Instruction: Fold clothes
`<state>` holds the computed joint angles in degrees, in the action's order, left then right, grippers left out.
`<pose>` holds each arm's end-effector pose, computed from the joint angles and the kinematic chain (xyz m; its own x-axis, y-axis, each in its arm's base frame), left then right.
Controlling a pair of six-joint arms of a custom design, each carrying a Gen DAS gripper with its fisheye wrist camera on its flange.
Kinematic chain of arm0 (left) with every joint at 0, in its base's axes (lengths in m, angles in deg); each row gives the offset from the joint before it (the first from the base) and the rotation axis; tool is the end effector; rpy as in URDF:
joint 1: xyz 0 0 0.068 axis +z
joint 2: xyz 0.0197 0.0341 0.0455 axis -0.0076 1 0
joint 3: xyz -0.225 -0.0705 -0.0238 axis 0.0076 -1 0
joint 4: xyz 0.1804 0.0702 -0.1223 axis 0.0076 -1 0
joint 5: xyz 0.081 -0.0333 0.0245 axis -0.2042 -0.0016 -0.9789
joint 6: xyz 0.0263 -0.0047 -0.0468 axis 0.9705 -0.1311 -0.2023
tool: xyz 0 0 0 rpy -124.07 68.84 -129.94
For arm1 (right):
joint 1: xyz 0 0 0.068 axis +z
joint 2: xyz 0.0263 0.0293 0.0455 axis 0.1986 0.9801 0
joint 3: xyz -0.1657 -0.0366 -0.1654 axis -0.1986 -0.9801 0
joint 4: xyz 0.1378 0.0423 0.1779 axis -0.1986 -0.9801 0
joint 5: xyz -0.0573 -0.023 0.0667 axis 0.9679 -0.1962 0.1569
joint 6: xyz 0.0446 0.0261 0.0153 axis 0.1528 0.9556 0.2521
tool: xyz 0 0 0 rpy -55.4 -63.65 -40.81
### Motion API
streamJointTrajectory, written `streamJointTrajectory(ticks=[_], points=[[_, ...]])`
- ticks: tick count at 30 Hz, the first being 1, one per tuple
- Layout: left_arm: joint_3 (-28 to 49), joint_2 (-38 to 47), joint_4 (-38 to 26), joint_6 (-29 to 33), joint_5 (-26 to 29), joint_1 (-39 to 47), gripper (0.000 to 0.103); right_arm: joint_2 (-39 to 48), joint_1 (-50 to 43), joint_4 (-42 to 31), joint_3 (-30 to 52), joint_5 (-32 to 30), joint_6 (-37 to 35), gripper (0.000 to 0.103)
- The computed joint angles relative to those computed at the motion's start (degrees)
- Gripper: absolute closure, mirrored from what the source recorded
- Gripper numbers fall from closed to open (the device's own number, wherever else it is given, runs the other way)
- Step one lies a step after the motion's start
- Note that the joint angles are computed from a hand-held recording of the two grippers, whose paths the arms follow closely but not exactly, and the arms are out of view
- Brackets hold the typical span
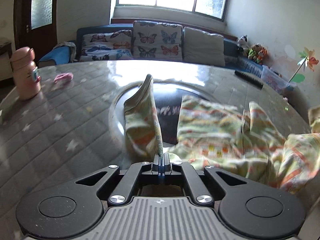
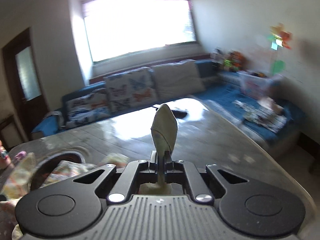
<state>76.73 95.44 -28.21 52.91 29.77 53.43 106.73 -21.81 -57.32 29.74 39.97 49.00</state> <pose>0.1372 0.1511 0.0791 -0.6738 -0.1196 -0.7292 -0.0595 0.9924 -0.1078 0.1720 -0.0882 0.1668 -0.4853 0.1573 -0.8601 -0.0263 0.9806 0.1942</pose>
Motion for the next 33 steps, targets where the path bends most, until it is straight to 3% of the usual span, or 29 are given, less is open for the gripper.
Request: streamJointTrajectory(ticks=[5, 9, 13, 14, 16, 21, 26, 33], points=[[-0.3, -1.0, -8.1, 9.6, -0.3, 6.7, 0.102, 1.8, -14.2, -4.5, -2.3, -3.0, -6.8, 0.098], [0.3, -0.2, -11.1, 14.0, -2.3, 7.8, 0.101, 5.2, -18.9, -5.9, -2.0, -1.7, -10.2, 0.096], [0.6, -2.7, -14.0, 18.1, -0.5, 9.7, 0.093, 1.5, -17.4, -4.9, -3.1, 1.7, -8.4, 0.085], [0.8, -3.5, -14.9, 19.3, 0.4, 10.6, 0.086, 0.0, -16.0, -4.0, -3.4, 3.6, -7.3, 0.077], [0.7, -4.9, -14.3, 19.6, 1.4, 11.5, 0.072, -2.1, -14.2, -3.3, -3.2, 5.5, -6.0, 0.075], [2.5, -4.7, -11.4, 14.2, 2.7, 9.1, 0.071, -2.7, -7.2, -5.0, -0.3, 5.3, -4.1, 0.075], [3.4, -0.6, -2.7, 4.1, -0.2, 0.6, 0.070, 2.5, 5.5, -3.0, 1.6, 6.6, -1.0, 0.075], [8.8, 10.9, 10.3, -8.0, -7.8, -14.9, 0.061, 17.8, 22.9, 3.5, 6.9, 10.0, 2.8, 0.075]])
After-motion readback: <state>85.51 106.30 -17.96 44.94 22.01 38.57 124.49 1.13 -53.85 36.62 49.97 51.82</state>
